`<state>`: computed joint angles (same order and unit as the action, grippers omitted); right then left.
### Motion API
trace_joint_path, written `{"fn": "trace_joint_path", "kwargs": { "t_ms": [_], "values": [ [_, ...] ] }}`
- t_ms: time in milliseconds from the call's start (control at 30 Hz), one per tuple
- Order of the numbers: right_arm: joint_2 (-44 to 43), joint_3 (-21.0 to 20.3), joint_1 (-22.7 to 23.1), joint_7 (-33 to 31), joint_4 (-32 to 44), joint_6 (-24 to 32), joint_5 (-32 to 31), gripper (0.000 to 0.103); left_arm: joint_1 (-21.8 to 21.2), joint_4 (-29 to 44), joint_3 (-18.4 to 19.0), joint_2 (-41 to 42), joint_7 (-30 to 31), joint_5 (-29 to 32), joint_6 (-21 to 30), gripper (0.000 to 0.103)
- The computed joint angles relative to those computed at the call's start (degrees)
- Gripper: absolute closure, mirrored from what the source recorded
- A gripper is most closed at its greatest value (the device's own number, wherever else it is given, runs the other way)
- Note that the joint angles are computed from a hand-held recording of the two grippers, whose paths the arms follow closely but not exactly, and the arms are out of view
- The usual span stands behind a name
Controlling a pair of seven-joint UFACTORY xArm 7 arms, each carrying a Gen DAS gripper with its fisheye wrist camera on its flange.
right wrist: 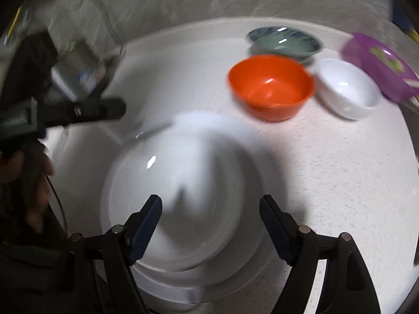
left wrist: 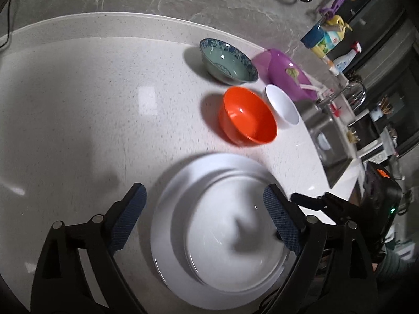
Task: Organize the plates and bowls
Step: 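Lower the saucer onto the plate stack and open both grippers, then move both grippers to the blue-and-white patterned bowl and close on its rim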
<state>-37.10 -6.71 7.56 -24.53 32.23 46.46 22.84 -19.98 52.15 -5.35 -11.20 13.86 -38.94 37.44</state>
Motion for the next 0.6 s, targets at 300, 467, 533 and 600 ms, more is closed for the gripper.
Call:
{"fn": "trace_joint_path", "kwargs": {
  "t_ms": [300, 467, 533, 600],
  "values": [
    [4.4, -1.7, -5.0, 11.6, 5.1, -0.9, 1.5, 0.023, 4.8, 15.2, -0.1, 13.0, 1.0, 4.7, 10.2, 0.012],
    [12.2, -4.9, -4.6, 12.5, 13.5, -0.2, 8.3, 0.023, 7.9, 28.2, -1.8, 22.4, 3.2, 4.1, 12.3, 0.012],
    [16.7, -6.7, -4.5, 11.4, 18.3, 0.5, 13.6, 0.027, 8.9, 34.4, -2.6, 26.6, 2.9, 4.5, 14.0, 0.012],
    [21.0, -7.8, -5.0, 10.0, 23.1, 2.0, 18.6, 0.027, 9.4, 41.6, -3.5, 31.4, 2.0, 5.5, 15.6, 0.012]
  ]
}}
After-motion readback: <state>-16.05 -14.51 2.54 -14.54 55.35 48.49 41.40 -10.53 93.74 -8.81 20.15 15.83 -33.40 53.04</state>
